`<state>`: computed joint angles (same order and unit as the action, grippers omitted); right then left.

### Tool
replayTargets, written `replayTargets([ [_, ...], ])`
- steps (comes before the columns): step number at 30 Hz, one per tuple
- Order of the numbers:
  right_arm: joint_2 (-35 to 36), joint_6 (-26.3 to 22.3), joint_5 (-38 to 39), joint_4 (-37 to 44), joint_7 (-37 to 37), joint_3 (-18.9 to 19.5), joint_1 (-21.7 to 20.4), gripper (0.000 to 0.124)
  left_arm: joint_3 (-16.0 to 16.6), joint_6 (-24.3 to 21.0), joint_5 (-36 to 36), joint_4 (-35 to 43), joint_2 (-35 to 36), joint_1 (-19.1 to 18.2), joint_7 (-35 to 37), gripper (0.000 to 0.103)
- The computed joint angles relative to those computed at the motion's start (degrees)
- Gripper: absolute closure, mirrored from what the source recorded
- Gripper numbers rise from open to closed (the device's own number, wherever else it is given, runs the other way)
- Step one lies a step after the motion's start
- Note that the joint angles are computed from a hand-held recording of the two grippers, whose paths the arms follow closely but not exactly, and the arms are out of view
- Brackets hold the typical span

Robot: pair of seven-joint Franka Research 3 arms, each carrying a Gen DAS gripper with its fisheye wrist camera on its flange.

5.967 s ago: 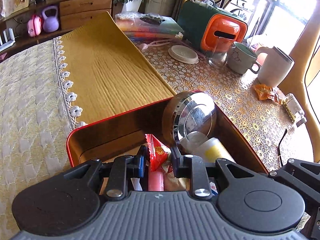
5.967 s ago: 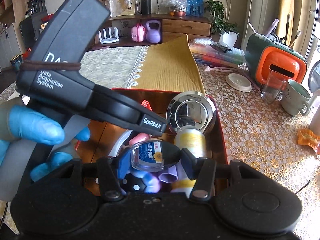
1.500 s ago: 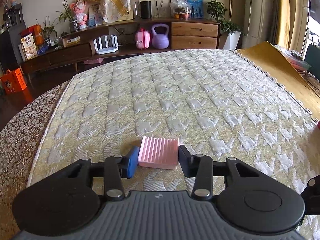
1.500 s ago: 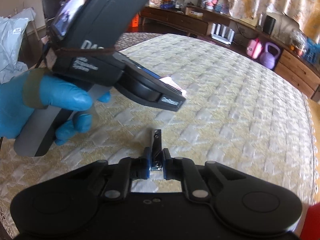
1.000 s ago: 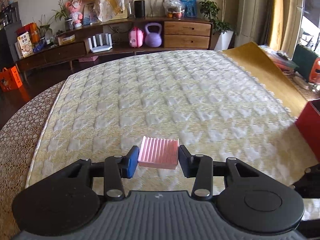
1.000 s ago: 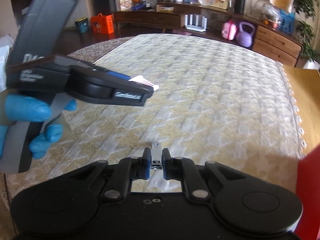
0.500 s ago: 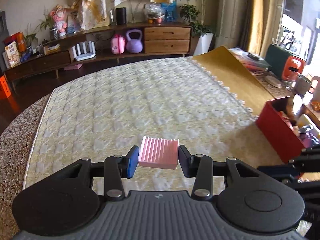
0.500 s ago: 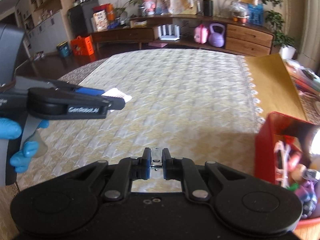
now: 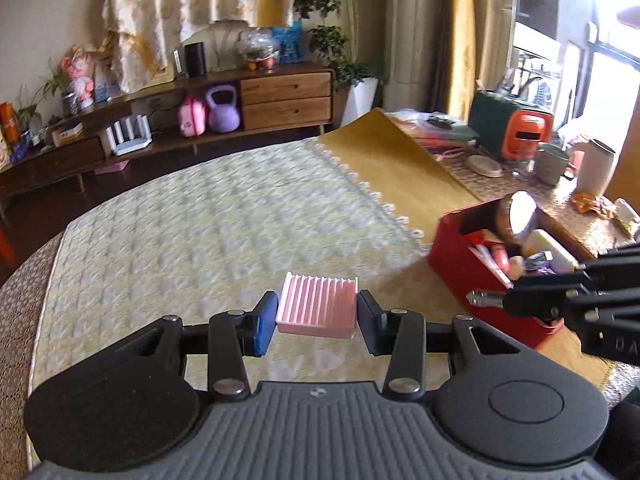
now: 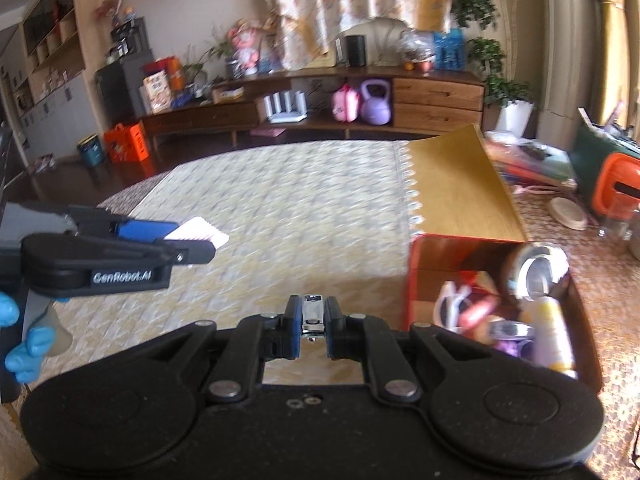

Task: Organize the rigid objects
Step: 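Carry the pink comb and nail clipper over the red tin box with both grippers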

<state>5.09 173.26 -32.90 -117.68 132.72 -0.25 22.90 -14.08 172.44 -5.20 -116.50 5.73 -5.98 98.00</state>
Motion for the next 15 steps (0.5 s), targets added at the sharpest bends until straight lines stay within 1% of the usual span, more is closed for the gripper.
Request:
replayTargets([
  [2, -1.11, 0.93, -3.17, -1.16, 3.55, -1.16, -0.04, 0.114, 0.1, -0.02, 1.68, 0.07, -0.16, -0.92, -1.42, 0.061],
  [5, -2.79, 2.09, -7.26, -2.84, 7.82, -1.39, -1.71, 0.114, 0.0, -0.42, 3.59, 0.48, -0.18, -2.08, -3.14, 0.061],
  [15, -7.33, 4.46, -18.95, -7.52, 19.92, 2.14, -11.5, 0.114, -0.92, -2.26, 9.31, 4.17, 2.16, -5.63, -7.99, 0.061],
])
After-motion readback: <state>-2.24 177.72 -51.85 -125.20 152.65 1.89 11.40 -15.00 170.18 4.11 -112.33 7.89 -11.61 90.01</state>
